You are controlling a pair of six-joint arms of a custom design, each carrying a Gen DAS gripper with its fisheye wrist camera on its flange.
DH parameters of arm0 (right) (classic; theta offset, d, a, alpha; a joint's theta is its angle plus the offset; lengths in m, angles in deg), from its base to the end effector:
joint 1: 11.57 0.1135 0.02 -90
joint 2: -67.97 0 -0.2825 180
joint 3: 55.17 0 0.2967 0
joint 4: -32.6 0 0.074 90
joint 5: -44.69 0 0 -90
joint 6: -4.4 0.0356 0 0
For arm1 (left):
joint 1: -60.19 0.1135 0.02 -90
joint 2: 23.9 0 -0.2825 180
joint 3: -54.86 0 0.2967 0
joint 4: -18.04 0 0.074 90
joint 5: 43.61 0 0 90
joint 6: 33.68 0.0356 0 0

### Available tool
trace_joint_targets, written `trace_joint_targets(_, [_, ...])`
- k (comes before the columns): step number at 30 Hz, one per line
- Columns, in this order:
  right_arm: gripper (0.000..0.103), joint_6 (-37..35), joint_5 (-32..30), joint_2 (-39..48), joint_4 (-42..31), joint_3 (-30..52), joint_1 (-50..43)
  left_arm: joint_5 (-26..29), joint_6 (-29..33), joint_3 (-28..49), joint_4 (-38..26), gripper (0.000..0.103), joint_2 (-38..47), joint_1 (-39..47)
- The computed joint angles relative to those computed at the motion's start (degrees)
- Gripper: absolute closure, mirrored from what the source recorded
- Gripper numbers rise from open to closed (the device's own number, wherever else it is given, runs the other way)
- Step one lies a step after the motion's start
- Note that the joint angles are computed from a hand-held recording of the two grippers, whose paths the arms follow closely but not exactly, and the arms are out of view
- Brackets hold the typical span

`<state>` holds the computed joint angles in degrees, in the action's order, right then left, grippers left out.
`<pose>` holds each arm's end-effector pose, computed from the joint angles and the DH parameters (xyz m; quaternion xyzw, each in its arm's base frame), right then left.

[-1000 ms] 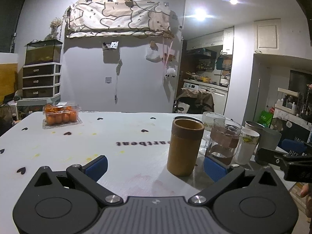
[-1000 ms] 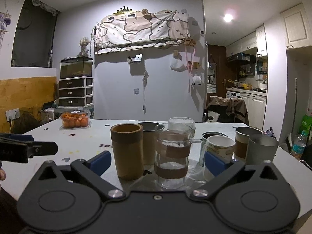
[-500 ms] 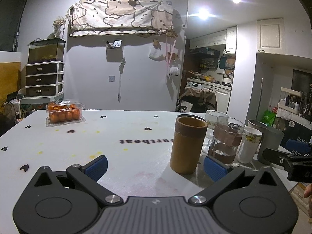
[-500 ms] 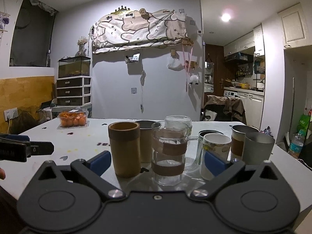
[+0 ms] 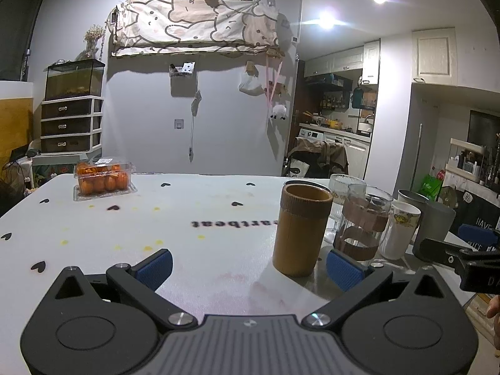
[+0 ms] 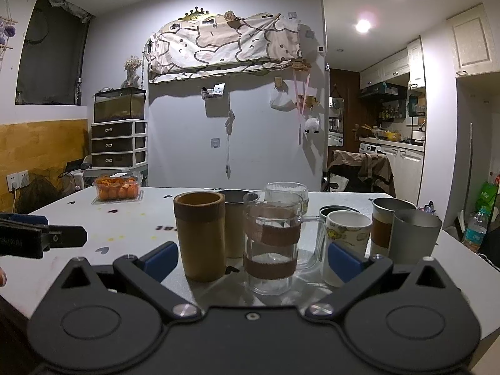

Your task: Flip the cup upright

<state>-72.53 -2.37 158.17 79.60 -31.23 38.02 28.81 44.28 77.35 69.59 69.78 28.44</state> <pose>0.1707 0.1631 0.0914 -0.0366 0.7870 0.0252 0.6153 0.2059 -0.1148 0.0783 0.0515 0.8109 -0.0964 0.5749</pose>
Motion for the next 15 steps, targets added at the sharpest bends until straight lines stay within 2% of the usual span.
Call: trace_joint_targets(15, [0.000, -0.1, 0.2, 0.3, 0.1, 0.1, 0.4, 0.0, 0.0, 0.0, -0.3, 0.000, -0.3, 0.0])
